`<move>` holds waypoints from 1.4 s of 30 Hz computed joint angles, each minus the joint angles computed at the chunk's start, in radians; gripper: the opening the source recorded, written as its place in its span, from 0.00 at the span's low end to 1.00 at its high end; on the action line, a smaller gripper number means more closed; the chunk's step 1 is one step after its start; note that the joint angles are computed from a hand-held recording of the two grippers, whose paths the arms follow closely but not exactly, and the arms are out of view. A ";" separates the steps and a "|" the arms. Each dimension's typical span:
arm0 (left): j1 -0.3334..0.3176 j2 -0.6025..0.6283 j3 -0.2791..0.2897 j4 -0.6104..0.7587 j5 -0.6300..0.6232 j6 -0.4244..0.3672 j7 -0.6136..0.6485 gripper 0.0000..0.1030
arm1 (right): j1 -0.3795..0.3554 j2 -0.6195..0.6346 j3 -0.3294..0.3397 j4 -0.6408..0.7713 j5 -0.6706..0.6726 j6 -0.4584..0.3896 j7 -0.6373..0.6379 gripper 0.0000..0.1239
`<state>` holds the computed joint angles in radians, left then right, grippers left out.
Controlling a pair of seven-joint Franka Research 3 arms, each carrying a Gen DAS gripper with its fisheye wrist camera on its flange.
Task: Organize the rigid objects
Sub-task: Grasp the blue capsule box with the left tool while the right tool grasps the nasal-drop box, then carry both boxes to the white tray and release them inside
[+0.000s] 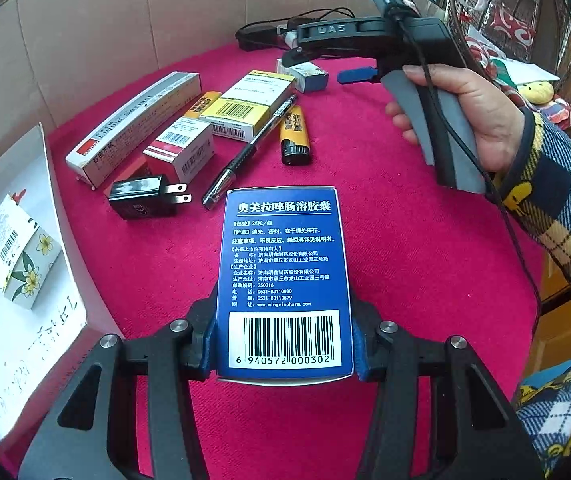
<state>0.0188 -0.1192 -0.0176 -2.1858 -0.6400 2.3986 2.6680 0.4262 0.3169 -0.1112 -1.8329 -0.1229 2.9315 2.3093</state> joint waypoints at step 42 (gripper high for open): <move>-0.025 -0.091 0.050 -0.023 -0.132 0.096 0.010 0.47 | 0.009 -0.134 0.018 -0.032 -0.453 0.025 0.281 0.29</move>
